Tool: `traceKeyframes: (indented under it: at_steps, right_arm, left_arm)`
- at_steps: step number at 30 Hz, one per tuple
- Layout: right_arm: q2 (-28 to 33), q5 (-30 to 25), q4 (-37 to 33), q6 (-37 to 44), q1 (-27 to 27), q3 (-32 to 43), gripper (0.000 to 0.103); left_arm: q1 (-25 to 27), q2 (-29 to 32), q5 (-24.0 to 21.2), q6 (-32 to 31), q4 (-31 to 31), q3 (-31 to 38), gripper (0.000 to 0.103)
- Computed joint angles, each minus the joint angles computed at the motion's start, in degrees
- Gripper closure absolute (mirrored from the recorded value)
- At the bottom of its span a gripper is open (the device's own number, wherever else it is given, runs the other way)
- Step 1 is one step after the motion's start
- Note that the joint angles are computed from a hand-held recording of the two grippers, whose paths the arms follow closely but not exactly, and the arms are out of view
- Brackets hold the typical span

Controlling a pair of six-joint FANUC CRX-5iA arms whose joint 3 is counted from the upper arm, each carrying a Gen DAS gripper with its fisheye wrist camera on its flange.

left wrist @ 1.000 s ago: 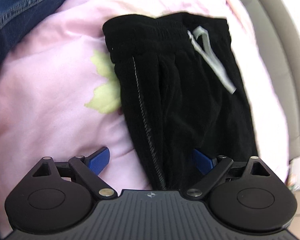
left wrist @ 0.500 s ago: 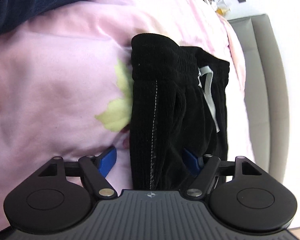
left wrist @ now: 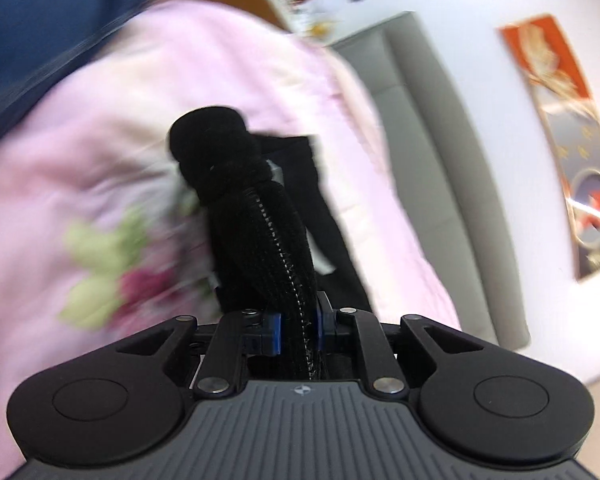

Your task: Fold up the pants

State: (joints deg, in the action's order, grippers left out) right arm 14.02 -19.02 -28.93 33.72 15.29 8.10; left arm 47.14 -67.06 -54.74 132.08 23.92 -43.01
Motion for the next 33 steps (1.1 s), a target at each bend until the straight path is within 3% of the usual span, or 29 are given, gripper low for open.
traceKeyframes:
  at_steps: [3, 7, 10, 16, 22, 24, 33]
  right_arm:
    - [-1.19, 4.33, -9.79, 11.31, -0.93, -0.02, 0.1]
    - [-1.53, 4.45, -25.48, 29.06, -3.58, 2.12, 0.101]
    - [-0.61, 3.47, -23.53, 27.13, -3.3, 3.07, 0.101]
    - [3.93, 4.0, -16.38, 24.46, -0.83, 8.58, 0.1]
    - [13.71, 11.92, 4.7, 1.18, 5.22, 15.65, 0.101]
    - [17.34, 12.81, 7.98, -0.27, 6.12, 18.94, 0.101]
    - [33.5, 2.28, 7.27, 3.39, 6.08, 40.71, 0.1]
  left_arm:
    - [1.23, 1.03, 3.0, -5.23, 4.56, -0.13, 0.087]
    - [1.68, 3.62, 6.26, -9.38, 7.32, -0.55, 0.087]
    - [1.97, 5.99, 8.03, -12.7, 9.79, -1.69, 0.087]
    - [-4.98, 16.76, 14.65, -14.15, 6.52, 3.65, 0.087]
    - [-8.2, 31.26, 20.55, -13.25, 3.91, 11.27, 0.087]
    - [-8.8, 34.79, 21.42, -11.71, 1.73, 13.85, 0.087]
    - [-11.22, 48.45, 21.89, -5.91, -6.3, 22.43, 0.089]
